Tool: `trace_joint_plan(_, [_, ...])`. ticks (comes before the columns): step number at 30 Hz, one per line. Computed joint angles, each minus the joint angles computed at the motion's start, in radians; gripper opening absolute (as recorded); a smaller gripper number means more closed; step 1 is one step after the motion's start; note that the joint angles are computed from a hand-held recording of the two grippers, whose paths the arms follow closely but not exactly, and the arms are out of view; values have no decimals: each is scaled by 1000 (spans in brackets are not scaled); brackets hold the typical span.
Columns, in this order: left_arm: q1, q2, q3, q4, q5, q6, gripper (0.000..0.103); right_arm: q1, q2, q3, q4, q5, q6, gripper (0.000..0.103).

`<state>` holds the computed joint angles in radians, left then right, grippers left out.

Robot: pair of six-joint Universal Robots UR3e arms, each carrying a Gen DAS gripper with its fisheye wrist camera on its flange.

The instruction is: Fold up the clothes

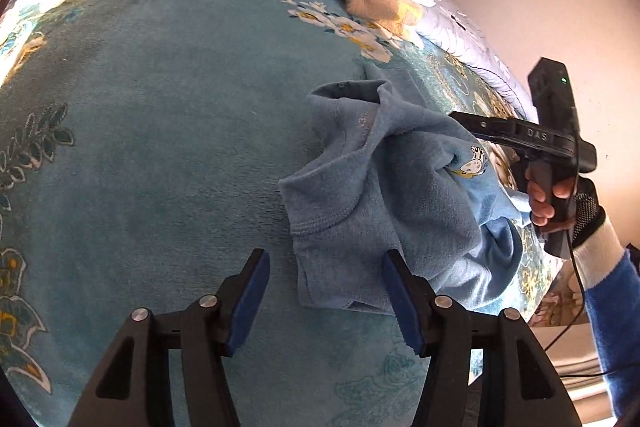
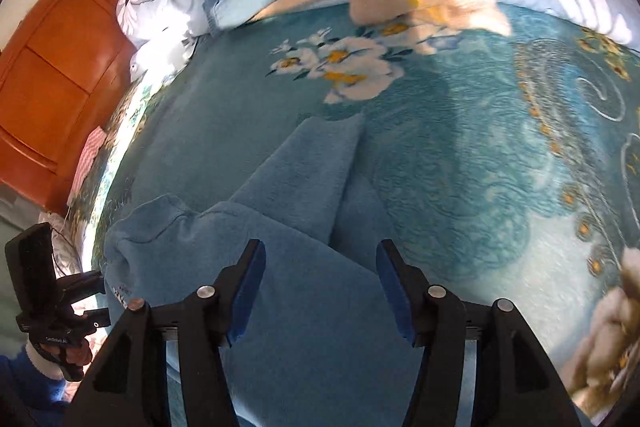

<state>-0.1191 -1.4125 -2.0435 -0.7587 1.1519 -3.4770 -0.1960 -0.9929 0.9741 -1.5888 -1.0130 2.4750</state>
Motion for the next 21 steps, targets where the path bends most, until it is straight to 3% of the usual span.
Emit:
trace_joint_plan(2, [5, 1, -10, 10, -17, -4, 60, 18, 40, -48, 45, -1, -18, 67])
trace_joint_plan(6, [8, 1, -15, 17, -26, -3, 60, 29, 32, -23, 66, -47, -26, 65])
trace_joint_plan(11, [13, 10, -31, 27, -49, -5, 60, -4, -97, 131, 21, -67, -38, 10])
trace_joint_plan(16, [-9, -7, -24, 56, -63, -6, 60, -36, -289, 337, -123, -83, -25, 7])
trace_joint_plan(21, [-53, -61, 3, 109, -70, -11, 60, -128, -469, 474, -308, -70, 68, 7])
